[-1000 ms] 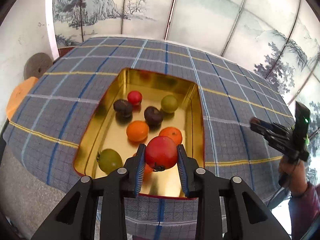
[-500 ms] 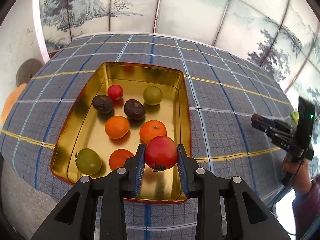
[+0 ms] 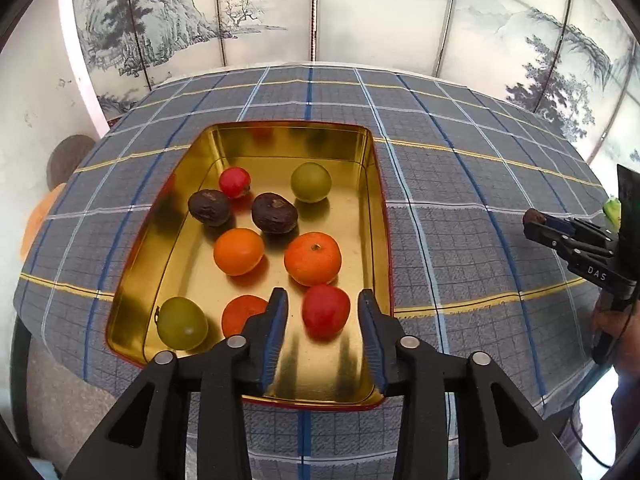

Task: Organize fruits
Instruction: 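Carry the dried fruit into the tin and open the right gripper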

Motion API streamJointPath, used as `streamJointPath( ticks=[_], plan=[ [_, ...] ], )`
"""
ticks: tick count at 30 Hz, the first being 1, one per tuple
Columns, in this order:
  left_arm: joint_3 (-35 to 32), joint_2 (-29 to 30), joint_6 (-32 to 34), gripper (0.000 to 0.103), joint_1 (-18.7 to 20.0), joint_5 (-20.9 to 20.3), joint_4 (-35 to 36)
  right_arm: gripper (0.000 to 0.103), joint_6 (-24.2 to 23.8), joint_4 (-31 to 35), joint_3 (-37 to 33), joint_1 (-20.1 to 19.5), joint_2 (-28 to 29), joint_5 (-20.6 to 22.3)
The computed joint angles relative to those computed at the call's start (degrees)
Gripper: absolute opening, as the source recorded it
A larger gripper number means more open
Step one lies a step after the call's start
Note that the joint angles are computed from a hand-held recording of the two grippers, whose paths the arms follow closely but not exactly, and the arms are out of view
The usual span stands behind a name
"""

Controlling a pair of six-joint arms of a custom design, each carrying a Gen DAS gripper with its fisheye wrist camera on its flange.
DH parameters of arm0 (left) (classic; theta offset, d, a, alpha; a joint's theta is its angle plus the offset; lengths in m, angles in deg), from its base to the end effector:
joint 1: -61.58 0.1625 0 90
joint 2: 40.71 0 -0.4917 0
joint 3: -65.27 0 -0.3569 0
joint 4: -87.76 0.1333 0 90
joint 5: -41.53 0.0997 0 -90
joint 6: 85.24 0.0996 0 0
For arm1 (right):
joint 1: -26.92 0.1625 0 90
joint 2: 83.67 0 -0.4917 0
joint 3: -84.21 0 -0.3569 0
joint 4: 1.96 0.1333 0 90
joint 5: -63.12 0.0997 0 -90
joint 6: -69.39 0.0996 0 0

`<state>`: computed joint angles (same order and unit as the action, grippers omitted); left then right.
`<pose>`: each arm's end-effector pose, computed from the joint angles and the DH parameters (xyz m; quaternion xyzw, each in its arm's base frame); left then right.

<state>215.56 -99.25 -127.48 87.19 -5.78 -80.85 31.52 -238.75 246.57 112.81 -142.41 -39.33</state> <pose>-0.2073 -0.3221 0.1312 0.2186 0.9001 -0.2263 0.3015 0.0893 -0.3176 0.2332 0.2302 -0.8961 0.3053 0.2251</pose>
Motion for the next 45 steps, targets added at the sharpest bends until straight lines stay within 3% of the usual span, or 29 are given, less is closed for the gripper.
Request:
streamJointPath(
  ticks=[1, 3, 9, 13, 20, 26, 28, 29, 30, 32, 38, 45],
  plan=[
    [0.13, -0.01, -0.34, 0.051, -0.22, 0.43, -0.02, 0.033, 0.24, 0.30, -0.04, 0.20, -0.14, -0.02],
    [0.40, -0.20, -1.81, 0.071, -1.05, 2.12, 0.97, 0.033, 0.90, 1.68, -0.31, 1.14, -1.00, 0.14],
    [1.31, -1.58, -5.14, 0.074, -2.79, 6.58, 3.10, 0.033, 3.56, 10.79, -3.98, 8.12, -4.57, 1.29],
    [0.94, -3.45, -10.44, 0.074, -3.13, 9.65, 9.67, 0.033, 5.15, 17.09, -7.93, 13.35, -3.96, 2.48],
    [1.46, -7.20, -10.77, 0.074, -1.80, 8.91, 11.94, 0.034, 7.57, 25.34, -16.59, 19.07, 3.76, 4.23],
    [1.80, -10.10, -15.55, 0.074, -1.81, 11.06, 17.61, 0.035, 9.62, 28.00, -22.19, 20.58, 9.01, 4.35],
    [2.21, -10.84, -16.79, 0.074, -2.04, 11.78, 18.30, 0.035, 9.94, 27.71, -23.92, 21.54, 10.64, 2.88],
    [2.34, -11.27, -17.35, 0.074, -2.12, 12.16, 18.69, 0.042, 9.86, 27.24, -24.33, 21.81, 11.11, 2.39],
    [2.37, -11.89, -18.48, 0.074, -2.37, 12.67, 19.94, 0.058, 10.00, 26.92, -24.80, 22.10, 11.50, 2.23],
    [2.08, -13.27, -20.40, 0.074, -2.75, 13.07, 23.15, 0.079, 10.59, 24.68, -24.73, 22.41, 11.91, 3.46],
    [2.77, -17.72, -23.21, 0.074, -5.55, 14.69, 27.26, 0.079, 8.63, 14.95, -20.11, 25.66, 12.03, 3.22],
    [2.78, -22.07, -25.04, 0.080, -9.52, 14.72, 31.07, 0.088, 8.21, 4.43, -11.61, 27.05, 11.49, 1.81]
  ],
)
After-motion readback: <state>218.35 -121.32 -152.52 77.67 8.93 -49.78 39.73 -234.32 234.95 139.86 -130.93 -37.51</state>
